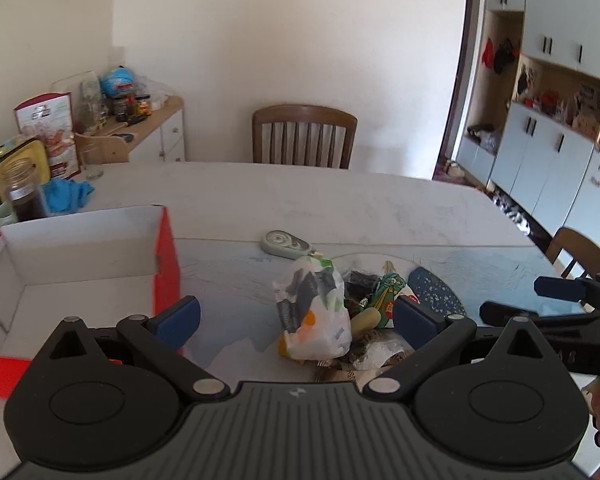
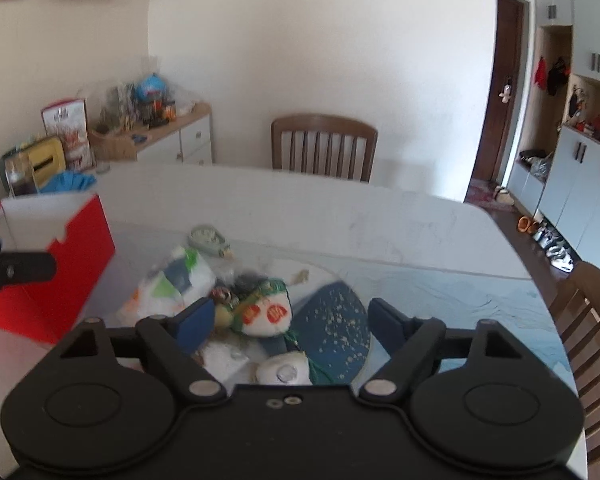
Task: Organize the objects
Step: 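Grasp the white plastic bag with the left gripper while the right gripper grasps the white tooth plush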
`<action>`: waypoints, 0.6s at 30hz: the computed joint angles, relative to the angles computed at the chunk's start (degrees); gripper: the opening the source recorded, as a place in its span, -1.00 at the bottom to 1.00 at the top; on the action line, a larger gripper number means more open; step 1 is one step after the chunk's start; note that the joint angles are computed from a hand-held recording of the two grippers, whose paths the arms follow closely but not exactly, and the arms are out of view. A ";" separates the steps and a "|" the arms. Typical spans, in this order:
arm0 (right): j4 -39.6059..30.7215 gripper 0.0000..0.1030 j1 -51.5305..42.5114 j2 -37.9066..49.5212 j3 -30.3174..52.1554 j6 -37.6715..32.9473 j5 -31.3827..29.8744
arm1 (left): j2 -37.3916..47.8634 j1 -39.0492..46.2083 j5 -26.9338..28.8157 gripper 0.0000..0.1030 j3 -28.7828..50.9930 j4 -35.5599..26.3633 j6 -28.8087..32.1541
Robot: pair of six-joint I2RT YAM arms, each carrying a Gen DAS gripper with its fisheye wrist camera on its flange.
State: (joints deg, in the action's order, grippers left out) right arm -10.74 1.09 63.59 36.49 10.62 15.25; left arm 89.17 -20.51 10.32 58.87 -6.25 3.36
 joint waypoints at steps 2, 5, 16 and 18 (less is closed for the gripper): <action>1.73 0.52 -1.72 2.20 -0.71 -1.63 -1.90 | 2.79 -1.27 -1.08 0.99 1.62 0.38 -0.03; 3.71 0.49 -3.94 5.02 -1.57 -4.11 -4.59 | 7.16 -2.75 -2.55 0.99 4.51 0.36 -0.48; 9.91 0.22 -8.43 17.59 -1.53 -11.71 -12.29 | 24.31 -5.24 -6.65 0.91 19.88 -3.80 1.81; 9.73 0.17 -9.06 19.23 -0.72 -12.45 -13.54 | 26.81 -5.44 -6.53 0.86 23.07 -6.48 1.50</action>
State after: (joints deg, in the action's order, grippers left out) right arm -1.02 -7.98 82.82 35.77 -1.83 1.71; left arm 115.98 -25.95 3.79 81.94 -12.74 4.86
